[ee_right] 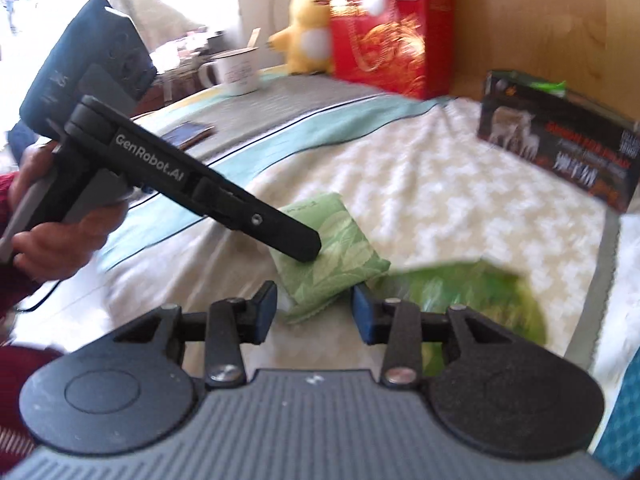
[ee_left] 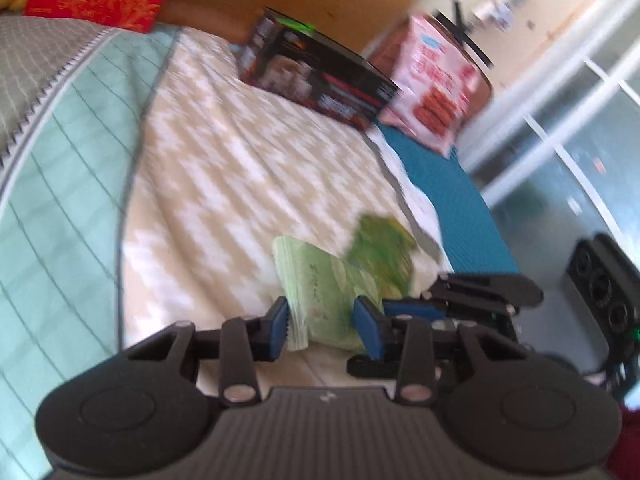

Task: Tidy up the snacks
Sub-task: 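Grasp the light green leaf-print packet with the left gripper, then carry the leaf-print packet into the black tin box and release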

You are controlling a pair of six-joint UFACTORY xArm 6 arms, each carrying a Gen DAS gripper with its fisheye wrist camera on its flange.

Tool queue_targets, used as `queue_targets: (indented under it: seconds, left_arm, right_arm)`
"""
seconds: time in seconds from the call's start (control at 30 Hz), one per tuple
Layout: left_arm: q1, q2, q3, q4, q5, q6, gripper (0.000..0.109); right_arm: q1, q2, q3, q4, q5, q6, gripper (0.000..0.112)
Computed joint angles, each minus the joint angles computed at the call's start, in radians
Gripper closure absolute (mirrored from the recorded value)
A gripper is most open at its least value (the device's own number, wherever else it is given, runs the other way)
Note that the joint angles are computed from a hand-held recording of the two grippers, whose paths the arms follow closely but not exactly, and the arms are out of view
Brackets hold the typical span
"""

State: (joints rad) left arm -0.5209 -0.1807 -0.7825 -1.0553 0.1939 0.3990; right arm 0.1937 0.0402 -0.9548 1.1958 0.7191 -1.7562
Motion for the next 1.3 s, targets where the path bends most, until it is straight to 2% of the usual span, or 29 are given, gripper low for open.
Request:
queue_targets:
  seconds: [0.1, 0.2, 0.27, 0.4, 0.47, 0.57, 0.73, 0.93, 1.13, 1.3]
  left_arm:
    - [-0.037, 0.009, -0.012, 0.044, 0.017, -0.024, 0.074]
    - [-0.068, 0.071, -0.075, 0.066, 0.016, -0.026, 0.073]
    - [-0.082, 0.136, -0.134, 0.101, -0.005, -0.049, 0.072]
    - [-0.079, 0.261, -0.253, 0.205, -0.053, -0.098, 0.069]
    - [-0.061, 0.294, -0.293, 0.303, -0.04, -0.208, 0.069]
    - [-0.055, 0.299, -0.302, 0.41, -0.023, -0.322, 0.069]
    - [-0.067, 0.3, -0.315, 0.393, -0.001, -0.313, 0.07]
    - [-0.058, 0.355, -0.438, 0.327, 0.051, -0.24, 0.07]
    - [-0.006, 0.486, -0.674, 0.385, 0.105, -0.26, 0.07]
    - [0.054, 0.681, -0.984, 0.504, 0.154, -0.351, 0.069]
  right_arm:
    - [-0.052, -0.042, 0.042, -0.007, 0.042, 0.02, 0.072]
    - [-0.091, -0.079, 0.089, 0.037, 0.029, 0.011, 0.072]
    - [-0.104, -0.08, 0.093, 0.079, 0.0, 0.01, 0.072]
    - [-0.071, -0.025, 0.043, 0.19, -0.127, -0.033, 0.072]
    - [-0.054, 0.006, 0.013, 0.246, -0.174, -0.06, 0.071]
    - [-0.049, 0.014, 0.005, 0.276, -0.186, -0.08, 0.071]
    - [-0.086, -0.01, 0.034, 0.289, -0.144, -0.1, 0.072]
    - [-0.12, -0.041, 0.028, 0.347, -0.137, -0.152, 0.072]
    - [-0.133, 0.047, -0.128, 0.398, -0.137, -0.159, 0.072]
    - [-0.106, 0.217, -0.384, 0.431, -0.195, -0.159, 0.072]
